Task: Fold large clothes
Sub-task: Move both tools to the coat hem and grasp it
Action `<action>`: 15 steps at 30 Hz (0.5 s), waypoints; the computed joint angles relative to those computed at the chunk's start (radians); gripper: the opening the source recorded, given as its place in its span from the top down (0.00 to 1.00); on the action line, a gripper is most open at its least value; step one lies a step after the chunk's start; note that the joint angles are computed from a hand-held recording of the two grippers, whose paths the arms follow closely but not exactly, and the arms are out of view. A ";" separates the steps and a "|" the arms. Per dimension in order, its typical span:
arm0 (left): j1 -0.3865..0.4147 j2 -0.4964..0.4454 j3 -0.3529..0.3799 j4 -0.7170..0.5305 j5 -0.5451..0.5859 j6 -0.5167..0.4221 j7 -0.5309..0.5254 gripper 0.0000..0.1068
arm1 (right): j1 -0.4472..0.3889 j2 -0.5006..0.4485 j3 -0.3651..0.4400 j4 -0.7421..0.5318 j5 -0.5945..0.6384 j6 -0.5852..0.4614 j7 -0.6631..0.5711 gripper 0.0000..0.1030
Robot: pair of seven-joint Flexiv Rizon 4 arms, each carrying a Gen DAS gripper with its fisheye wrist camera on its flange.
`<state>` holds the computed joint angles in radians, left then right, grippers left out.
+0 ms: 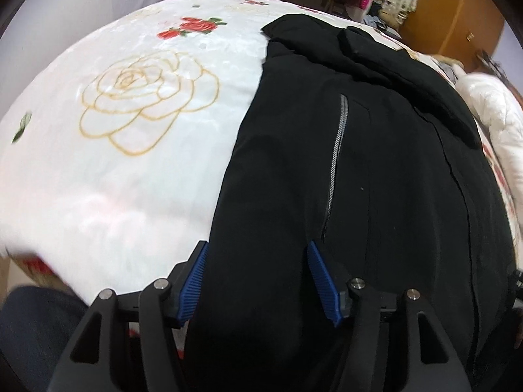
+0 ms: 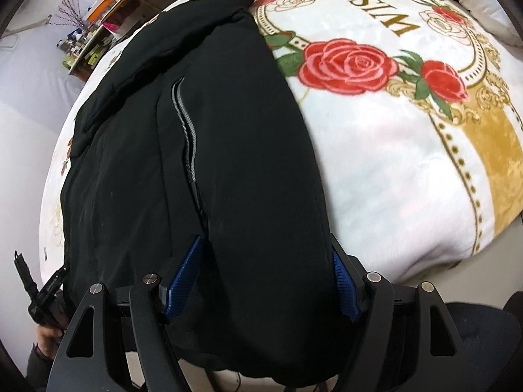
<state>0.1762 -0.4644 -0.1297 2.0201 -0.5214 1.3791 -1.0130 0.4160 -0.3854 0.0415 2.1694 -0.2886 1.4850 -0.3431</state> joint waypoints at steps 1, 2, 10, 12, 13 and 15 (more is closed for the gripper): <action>0.005 0.002 -0.004 0.003 -0.008 -0.006 -0.003 0.42 | -0.014 0.001 0.020 -0.006 0.010 -0.012 -0.012 0.29; 0.002 0.001 0.001 0.002 -0.006 -0.012 -0.007 0.42 | -0.028 0.001 0.042 -0.015 0.021 -0.031 -0.028 0.29; -0.013 0.029 0.014 0.003 0.021 -0.054 0.003 0.82 | -0.082 0.018 0.124 -0.043 0.111 -0.089 -0.134 0.69; 0.015 0.051 -0.021 0.016 -0.030 -0.064 0.043 0.86 | -0.091 0.036 0.136 -0.031 0.120 -0.064 -0.170 0.76; 0.030 0.064 -0.042 0.025 -0.068 -0.065 0.071 0.87 | -0.090 0.043 0.135 -0.027 0.119 -0.061 -0.182 0.77; 0.065 0.101 -0.099 0.051 -0.183 -0.051 0.166 0.87 | -0.077 0.059 0.120 -0.020 0.109 -0.044 -0.187 0.81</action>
<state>0.2411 -0.3635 -0.2285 2.0711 -0.7047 1.3278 -0.8471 0.3390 -0.3268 0.1611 2.1495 -0.1798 1.4412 -0.5301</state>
